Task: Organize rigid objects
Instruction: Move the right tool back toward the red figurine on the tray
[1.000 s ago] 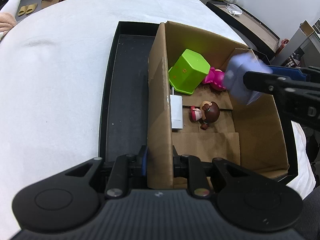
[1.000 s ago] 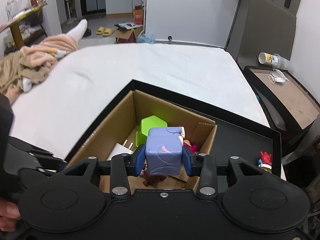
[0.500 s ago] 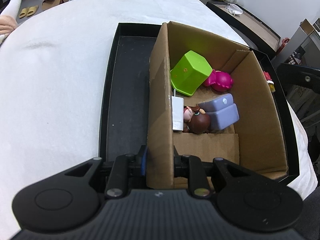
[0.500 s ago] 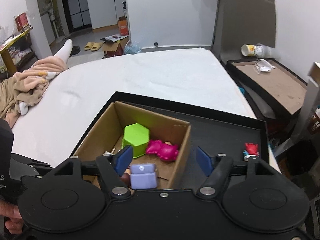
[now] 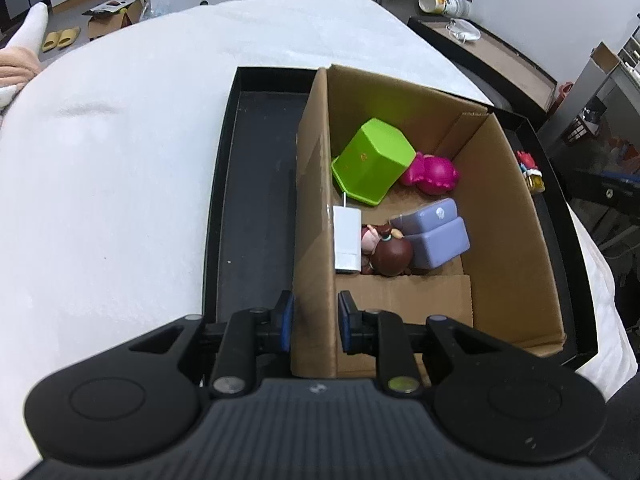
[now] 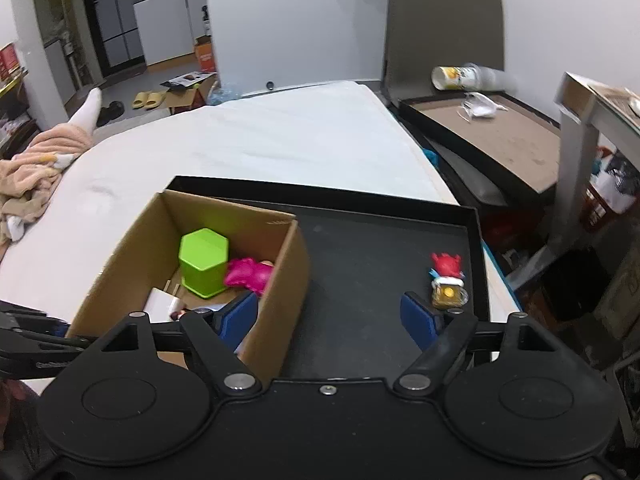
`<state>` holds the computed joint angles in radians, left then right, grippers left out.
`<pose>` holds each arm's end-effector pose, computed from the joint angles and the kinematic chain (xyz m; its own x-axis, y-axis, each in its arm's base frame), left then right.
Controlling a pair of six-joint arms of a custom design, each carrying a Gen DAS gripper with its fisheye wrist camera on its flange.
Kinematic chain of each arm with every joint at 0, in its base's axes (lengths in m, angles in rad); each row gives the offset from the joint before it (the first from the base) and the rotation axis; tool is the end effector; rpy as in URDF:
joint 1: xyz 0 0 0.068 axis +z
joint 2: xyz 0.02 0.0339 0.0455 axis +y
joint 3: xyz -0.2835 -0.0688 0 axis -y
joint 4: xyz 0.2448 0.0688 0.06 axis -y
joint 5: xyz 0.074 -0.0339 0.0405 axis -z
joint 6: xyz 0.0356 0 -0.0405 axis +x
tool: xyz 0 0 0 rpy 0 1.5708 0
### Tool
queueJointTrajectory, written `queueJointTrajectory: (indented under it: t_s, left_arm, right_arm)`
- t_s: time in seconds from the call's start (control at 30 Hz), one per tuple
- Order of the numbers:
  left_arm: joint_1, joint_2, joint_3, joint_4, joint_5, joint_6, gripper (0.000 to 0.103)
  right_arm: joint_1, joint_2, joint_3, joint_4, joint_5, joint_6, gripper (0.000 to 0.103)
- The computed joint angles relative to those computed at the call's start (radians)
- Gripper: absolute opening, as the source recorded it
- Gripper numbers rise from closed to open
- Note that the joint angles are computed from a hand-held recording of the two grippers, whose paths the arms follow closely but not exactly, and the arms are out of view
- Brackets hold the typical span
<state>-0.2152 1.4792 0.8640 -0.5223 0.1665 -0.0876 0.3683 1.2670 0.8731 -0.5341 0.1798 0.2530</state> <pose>0.2668 -0.0644 0.2045 -0.9076 0.1101 -0.4051 0.1999 0.9619 -0.1866 0.2352 0.0839 0.2582 -0.7866 -0.0396 -0.6162 -0.0592 0.9982 0.0115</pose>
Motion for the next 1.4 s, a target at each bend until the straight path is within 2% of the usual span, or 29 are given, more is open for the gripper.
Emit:
queueJointTrajectory:
  t_s: [0.23, 0.5, 0.77, 1.03, 1.17, 1.4]
  left_arm:
    - [-0.004, -0.032, -0.014, 0.009, -0.003, -0.009, 0.021]
    - [0.006, -0.053, -0.027, 0.022, 0.010, -0.021, 0.016]
    - [0.015, -0.049, -0.024, 0.023, 0.020, -0.029, 0.016]
    - [0.007, -0.043, -0.024, 0.030, 0.011, -0.028, 0.016]
    - [0.011, -0.037, -0.025, 0.036, 0.013, -0.028, 0.016]
    - [0.014, -0.023, -0.023, 0.045, 0.017, -0.029, 0.016]
  right_arm:
    - [-0.066, -0.029, -0.053, 0.023, -0.007, -0.012, 0.082]
    - [-0.152, -0.040, -0.111, 0.066, -0.048, -0.031, 0.081]
    - [-0.223, -0.026, -0.164, 0.152, -0.056, -0.058, 0.080]
    - [-0.305, 0.048, -0.184, 0.254, -0.104, -0.103, 0.071]
    - [-0.330, 0.104, -0.181, 0.296, -0.113, -0.127, 0.063]
    - [-0.349, 0.194, -0.169, 0.361, -0.113, -0.157, 0.062]
